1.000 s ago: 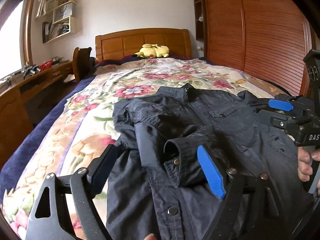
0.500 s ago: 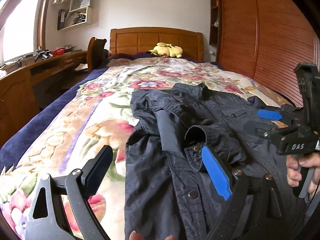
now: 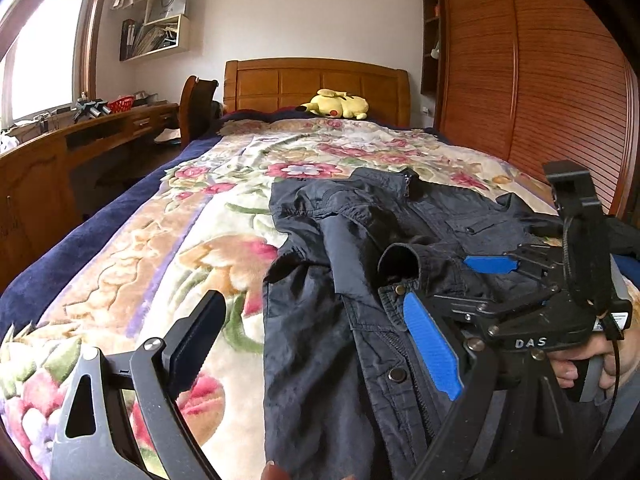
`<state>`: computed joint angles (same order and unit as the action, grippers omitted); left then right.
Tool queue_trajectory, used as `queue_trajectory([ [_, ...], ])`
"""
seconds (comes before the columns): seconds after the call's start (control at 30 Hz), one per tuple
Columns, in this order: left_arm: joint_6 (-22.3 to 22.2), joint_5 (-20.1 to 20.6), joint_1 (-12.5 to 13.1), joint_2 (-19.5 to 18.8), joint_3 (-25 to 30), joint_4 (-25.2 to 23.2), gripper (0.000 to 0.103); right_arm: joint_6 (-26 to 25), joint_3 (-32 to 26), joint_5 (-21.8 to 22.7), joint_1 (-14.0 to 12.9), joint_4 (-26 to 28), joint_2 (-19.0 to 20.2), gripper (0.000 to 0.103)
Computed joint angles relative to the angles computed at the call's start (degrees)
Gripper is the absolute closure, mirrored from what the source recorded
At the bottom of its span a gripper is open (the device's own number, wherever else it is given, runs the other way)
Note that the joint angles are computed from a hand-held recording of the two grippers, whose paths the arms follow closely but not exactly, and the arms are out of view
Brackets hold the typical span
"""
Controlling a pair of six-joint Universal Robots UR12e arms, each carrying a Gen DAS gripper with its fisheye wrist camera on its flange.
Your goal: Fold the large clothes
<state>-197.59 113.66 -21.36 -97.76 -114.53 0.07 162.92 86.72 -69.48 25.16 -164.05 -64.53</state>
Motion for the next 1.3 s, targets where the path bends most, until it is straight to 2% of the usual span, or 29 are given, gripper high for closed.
queue_trajectory([
  [0.03, 0.0, 0.0, 0.0, 0.0, 0.0, -0.1, 0.012, -0.1, -0.1, -0.3, 0.0, 0.3, 0.1, 0.034],
  [0.07, -0.1, 0.0, 0.0, 0.1, -0.1, -0.1, 0.012, -0.3, -0.3, -0.7, 0.0, 0.5, 0.1, 0.046],
  [0.17, 0.1, 0.1, 0.0, 0.1, -0.2, 0.1, 0.012, -1.2, -0.4, -1.5, 0.0, 0.6, 0.1, 0.069],
  [0.27, 0.3, 0.2, -0.1, 0.2, 0.0, -0.3, 0.012, -0.8, -0.1, -1.2, 0.0, -0.7, 0.1, 0.079],
  [0.6, 1.8, 0.3, -1.9, -1.1, 2.0, 0.8, 0.012, 6.2, 5.3, 0.3, -2.2, -11.1, -2.8, 0.082],
  [0.83, 3.4, 0.6, -3.5, -2.4, 3.7, 1.5, 0.012, 10.5, 9.6, -0.3, -4.0, -16.6, -5.1, 0.082],
  [1.0, 4.0, 1.0, -4.4, -3.3, 4.6, 1.3, 0.012, 12.8, 11.4, -1.0, -4.9, -17.4, -6.0, 0.082],
  [1.2, 4.4, 0.5, -4.7, -3.6, 5.1, 1.2, 0.012, 13.0, 13.0, -2.3, -5.2, -16.7, -7.4, 0.082],
  [1.3, 4.7, 0.6, -4.9, -4.1, 5.7, 1.0, 0.012, 13.0, 13.4, -3.6, -5.1, -16.3, -8.0, 0.075],
])
